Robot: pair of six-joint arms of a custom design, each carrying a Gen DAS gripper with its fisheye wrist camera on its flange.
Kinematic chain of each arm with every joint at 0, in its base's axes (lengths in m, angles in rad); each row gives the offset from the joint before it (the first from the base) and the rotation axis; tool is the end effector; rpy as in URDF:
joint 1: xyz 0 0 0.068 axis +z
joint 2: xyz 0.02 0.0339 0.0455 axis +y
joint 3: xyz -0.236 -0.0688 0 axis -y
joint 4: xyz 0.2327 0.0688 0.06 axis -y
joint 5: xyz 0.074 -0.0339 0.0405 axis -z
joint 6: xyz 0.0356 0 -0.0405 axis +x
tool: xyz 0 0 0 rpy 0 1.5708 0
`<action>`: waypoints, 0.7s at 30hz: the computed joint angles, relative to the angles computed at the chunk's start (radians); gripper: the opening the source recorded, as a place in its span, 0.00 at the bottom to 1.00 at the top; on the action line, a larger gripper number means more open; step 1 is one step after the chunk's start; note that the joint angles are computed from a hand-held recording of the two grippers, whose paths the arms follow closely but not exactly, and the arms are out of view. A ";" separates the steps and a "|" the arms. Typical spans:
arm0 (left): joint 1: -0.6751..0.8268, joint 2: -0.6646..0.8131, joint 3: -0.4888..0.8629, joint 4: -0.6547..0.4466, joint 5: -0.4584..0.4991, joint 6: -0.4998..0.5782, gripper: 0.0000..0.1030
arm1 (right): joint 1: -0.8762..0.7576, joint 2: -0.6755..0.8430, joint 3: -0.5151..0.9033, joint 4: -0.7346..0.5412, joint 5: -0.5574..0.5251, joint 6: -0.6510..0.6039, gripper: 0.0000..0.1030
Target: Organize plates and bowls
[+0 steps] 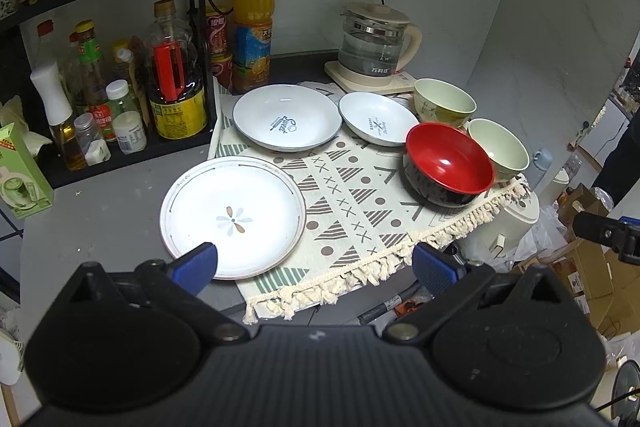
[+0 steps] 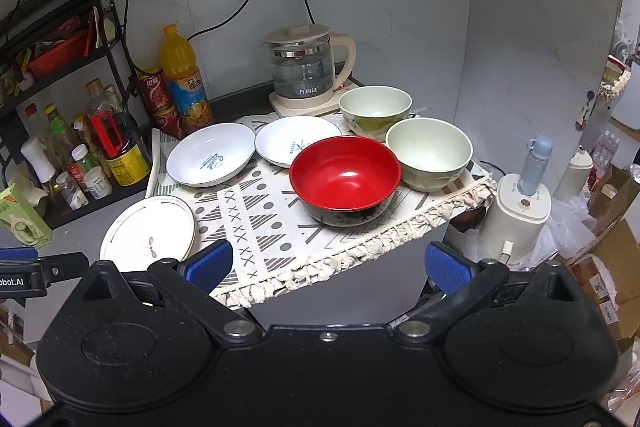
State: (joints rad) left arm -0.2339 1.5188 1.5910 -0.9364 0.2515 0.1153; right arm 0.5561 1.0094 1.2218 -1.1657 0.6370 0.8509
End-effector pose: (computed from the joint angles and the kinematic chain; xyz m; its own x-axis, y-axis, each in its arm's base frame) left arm 0.2955 -0.0795 0.3433 -0.6910 0.2792 -0.6667 0.4642 0.8784 -0.1133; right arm 0.1544 0.0710 0.3373 -0.5557 0.3663 -0.7464 0.4337 0.8936 0.1156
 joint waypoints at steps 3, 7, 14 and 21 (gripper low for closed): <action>0.001 0.000 -0.002 0.002 0.000 0.001 1.00 | -0.006 0.001 0.003 0.002 -0.001 -0.006 1.00; 0.001 0.000 -0.002 0.002 0.001 0.000 1.00 | -0.015 -0.001 0.000 0.012 -0.007 -0.022 1.00; 0.004 0.012 0.012 0.005 -0.001 -0.003 1.00 | -0.013 0.007 0.003 0.019 -0.002 -0.036 1.00; 0.005 0.002 -0.007 0.017 -0.006 -0.006 1.00 | -0.017 0.011 0.007 0.015 -0.002 -0.036 1.00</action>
State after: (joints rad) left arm -0.2291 1.5210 1.5844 -0.9197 0.2456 0.1089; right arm 0.5393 1.0204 1.2289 -1.1509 0.6347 0.8152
